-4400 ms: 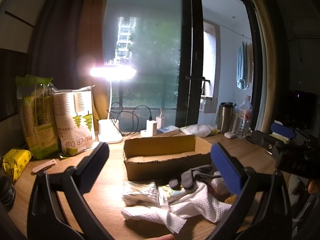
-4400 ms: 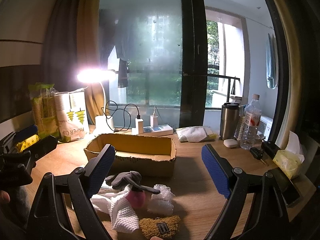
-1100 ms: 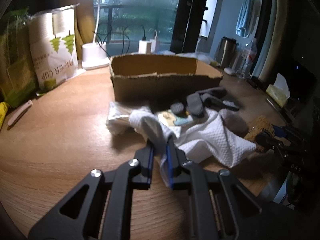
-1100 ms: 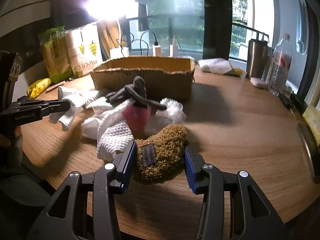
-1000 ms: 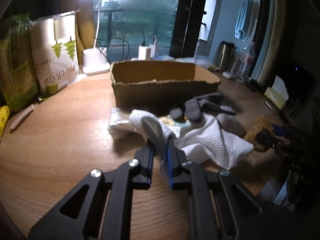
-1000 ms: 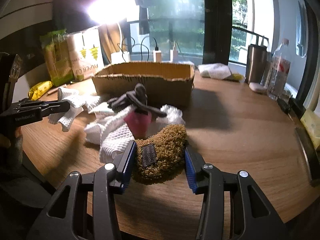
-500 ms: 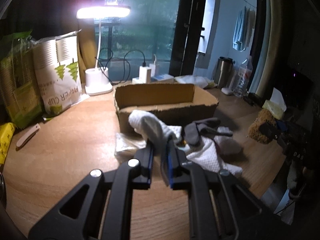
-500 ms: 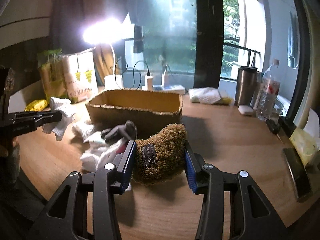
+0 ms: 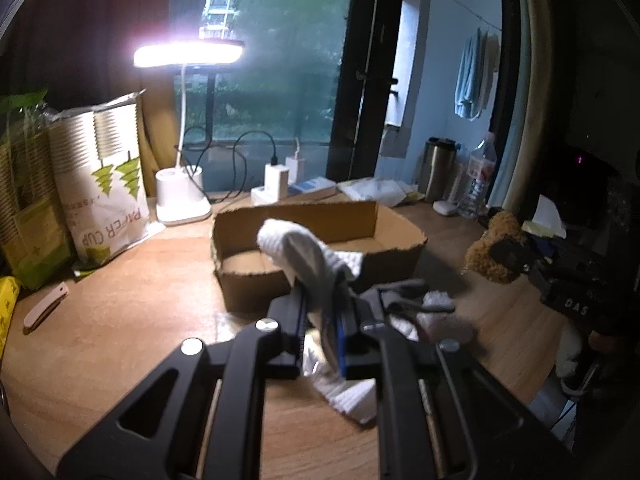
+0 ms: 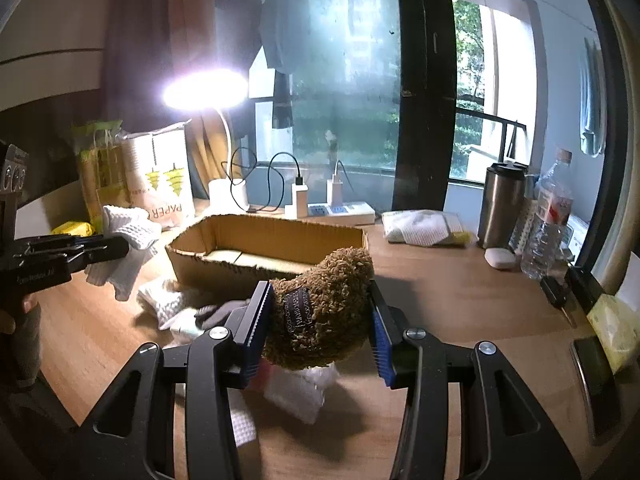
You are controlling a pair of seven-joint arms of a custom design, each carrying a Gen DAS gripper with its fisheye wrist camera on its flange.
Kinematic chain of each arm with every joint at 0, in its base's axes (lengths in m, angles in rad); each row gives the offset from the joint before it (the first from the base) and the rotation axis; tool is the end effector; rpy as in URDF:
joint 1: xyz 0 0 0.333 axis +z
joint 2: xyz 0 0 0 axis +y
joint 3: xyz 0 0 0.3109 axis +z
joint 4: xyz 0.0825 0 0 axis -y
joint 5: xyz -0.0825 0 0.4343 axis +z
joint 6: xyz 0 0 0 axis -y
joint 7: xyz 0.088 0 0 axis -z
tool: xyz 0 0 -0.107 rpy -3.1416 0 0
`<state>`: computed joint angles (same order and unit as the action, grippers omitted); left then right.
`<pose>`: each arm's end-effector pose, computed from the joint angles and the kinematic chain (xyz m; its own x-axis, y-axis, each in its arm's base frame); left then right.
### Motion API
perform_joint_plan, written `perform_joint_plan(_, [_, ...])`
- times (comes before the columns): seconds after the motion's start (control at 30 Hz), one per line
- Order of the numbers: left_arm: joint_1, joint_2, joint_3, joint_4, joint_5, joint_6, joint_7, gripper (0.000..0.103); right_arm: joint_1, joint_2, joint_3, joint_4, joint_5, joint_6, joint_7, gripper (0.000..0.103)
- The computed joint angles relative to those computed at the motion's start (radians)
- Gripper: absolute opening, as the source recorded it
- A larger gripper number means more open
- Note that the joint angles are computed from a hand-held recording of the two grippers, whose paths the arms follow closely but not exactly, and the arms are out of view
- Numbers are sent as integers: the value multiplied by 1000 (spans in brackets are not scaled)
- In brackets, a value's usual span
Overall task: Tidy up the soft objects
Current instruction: 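Carry the plush toy over the box with the right tool while the left lifts the towel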
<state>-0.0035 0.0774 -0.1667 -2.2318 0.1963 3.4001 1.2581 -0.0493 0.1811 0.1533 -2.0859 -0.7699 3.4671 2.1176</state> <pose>0.6046 -0.1246 0.4333 -0.1542 -0.9775 0.1441 -0.4827 -0.0528 -0.8742 0.6221 0.1430 0.4301 0.3775 -0.9245 0.0524 -0.3745 -0.2042 -0.9044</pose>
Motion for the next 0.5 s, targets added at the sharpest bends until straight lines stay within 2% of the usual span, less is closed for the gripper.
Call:
perform_joint_plan(0.23, [-30,24,16,45,-55,60,60,12,-39,53,39,88,-62,-1,24,47])
perform_joint_plan(0.33, [-39,37,18,70,-71,91,80,12,-14,66,25,108,-22,6,-26,47])
perform_joint_plan(0.5, [19,75,-22,130,40,97,-28,12,-6,96,32,155,13,15,-69,47])
